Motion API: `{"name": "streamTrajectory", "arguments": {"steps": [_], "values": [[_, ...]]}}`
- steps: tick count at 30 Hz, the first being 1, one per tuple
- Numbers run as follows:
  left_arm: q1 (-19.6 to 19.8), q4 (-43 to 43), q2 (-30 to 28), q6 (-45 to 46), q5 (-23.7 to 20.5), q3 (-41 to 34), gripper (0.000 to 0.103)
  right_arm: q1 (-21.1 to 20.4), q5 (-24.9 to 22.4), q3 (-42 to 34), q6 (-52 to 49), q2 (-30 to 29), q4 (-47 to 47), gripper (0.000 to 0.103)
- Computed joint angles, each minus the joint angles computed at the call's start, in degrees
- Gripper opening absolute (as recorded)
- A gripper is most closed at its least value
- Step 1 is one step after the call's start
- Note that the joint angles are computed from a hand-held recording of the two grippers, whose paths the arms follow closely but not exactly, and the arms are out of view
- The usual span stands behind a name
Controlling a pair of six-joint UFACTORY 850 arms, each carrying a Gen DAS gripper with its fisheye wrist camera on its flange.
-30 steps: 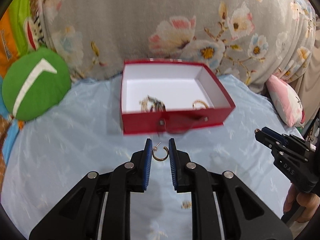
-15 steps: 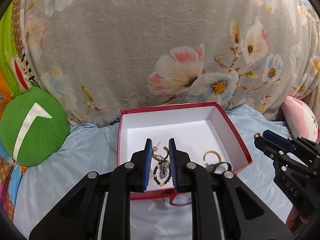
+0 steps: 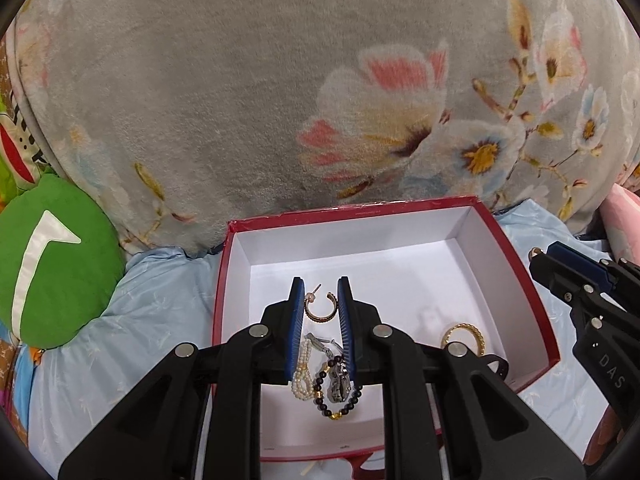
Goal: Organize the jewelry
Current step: 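Carry both gold hoop earrings into the red box and release them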
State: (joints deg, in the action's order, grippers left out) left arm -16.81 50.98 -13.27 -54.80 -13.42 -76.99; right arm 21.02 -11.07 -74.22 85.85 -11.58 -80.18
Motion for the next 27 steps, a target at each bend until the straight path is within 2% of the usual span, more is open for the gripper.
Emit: {"name": "streamTrajectory", "arguments": {"steps": [4,20,22,24,25,26,27], "values": [[0.3,-3.2,-1.8,3.1,-0.3,-1.3,0.016,0.0,-0.3,-1.3,-2.6,-2.0,2.2,0.019],[0.5,-3.2,-5.5,3.1,-1.4,-4.1,0.016,0.1,-0.6,-4.9,-5.9,-6.7,5.1,0.019],[0.5,-2.2,-5.9,2.2,-1.6,-4.5,0.017,0.1,-0.5,-5.0,-3.4,-7.1,2.4,0.02],[0.4,-0.2,-6.3,0.1,-2.1,-4.7,0.017,0.2,-1.1,-5.2,-1.4,-7.4,0.4,0.023],[0.5,1.3,-6.4,-1.8,-1.9,-4.7,0.017,0.1,-1.0,-5.3,-1.8,-7.5,0.9,0.03],[0.5,2.8,-6.5,-3.7,-1.9,-4.6,0.024,0.1,-1.1,-5.2,-0.2,-7.5,-0.7,0.037],[0.5,4.3,-6.6,-5.5,-2.2,-4.6,0.039,0.1,-1.5,-4.9,2.9,-7.4,-3.5,0.04]]}}
